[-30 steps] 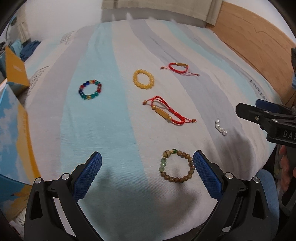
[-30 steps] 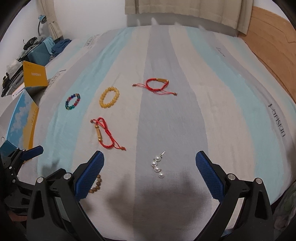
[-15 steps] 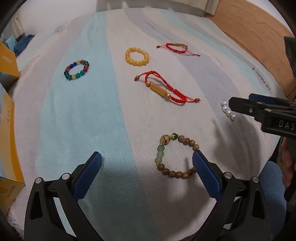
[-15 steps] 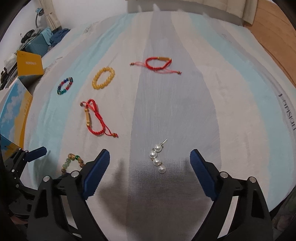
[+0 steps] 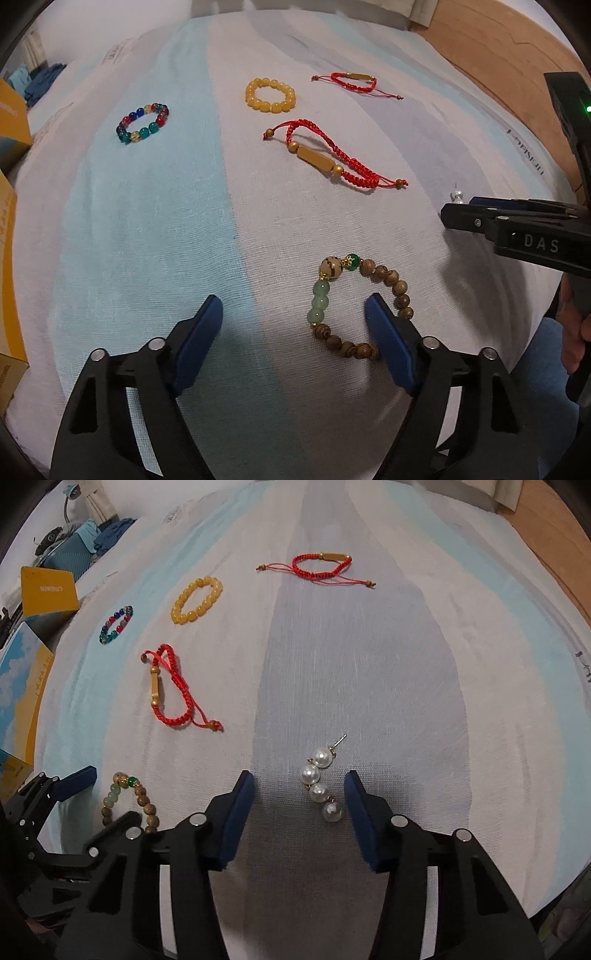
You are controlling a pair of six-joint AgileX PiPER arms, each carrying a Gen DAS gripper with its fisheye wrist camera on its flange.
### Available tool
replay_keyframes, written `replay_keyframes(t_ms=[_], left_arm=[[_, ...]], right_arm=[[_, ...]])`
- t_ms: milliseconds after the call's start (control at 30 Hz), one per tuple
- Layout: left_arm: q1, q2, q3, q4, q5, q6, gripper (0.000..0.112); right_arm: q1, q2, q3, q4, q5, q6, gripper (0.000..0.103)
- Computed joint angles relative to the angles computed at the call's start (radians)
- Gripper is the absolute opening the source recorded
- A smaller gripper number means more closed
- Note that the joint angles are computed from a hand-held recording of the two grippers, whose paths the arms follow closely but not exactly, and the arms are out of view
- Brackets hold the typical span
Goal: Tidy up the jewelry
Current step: 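Grasp the wooden-and-green bead bracelet with the left tool while the right tool grasps the pearl earring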
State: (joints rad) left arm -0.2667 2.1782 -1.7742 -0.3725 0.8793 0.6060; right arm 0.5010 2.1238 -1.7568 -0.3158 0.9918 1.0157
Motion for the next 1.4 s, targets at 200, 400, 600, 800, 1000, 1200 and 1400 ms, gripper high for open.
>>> replay_keyframes(t_ms=[200, 400, 600, 800, 1000, 1200, 1400], left_arm=[[0.003, 0.002, -0.012, 0.012, 0.013, -0.004, 0.061], [0.015, 0.004, -0.038, 0.002, 0.052, -0.009, 0.027], [0.021, 0.011, -0.075, 0.002, 0.104, -0.016, 0.009], [0.032, 0.002, -0.091, -0.012, 0.129, -0.005, 0.007], [0.037, -0.021, -0.086, -0.025, 0.135, 0.004, 0.006], [0.039, -0.034, -0.100, -0.033, 0.151, -0.001, 0.006], [0.038, -0.053, -0.119, -0.034, 0.168, -0.014, 0.006]], right_arm=[[-0.002, 0.006, 0.003, 0.023, -0.013, -0.010, 0.031], [-0.028, -0.013, 0.038, 0.081, -0.058, -0.025, 0.013], [-0.044, -0.048, 0.080, 0.113, -0.098, -0.037, 0.011], [-0.039, -0.075, 0.093, 0.096, -0.095, -0.019, 0.011], [-0.030, -0.087, 0.078, 0.071, -0.071, -0.005, 0.011], [-0.020, -0.098, 0.064, 0.047, -0.053, 0.012, 0.011], [-0.010, -0.114, 0.050, 0.027, -0.030, 0.024, 0.011]])
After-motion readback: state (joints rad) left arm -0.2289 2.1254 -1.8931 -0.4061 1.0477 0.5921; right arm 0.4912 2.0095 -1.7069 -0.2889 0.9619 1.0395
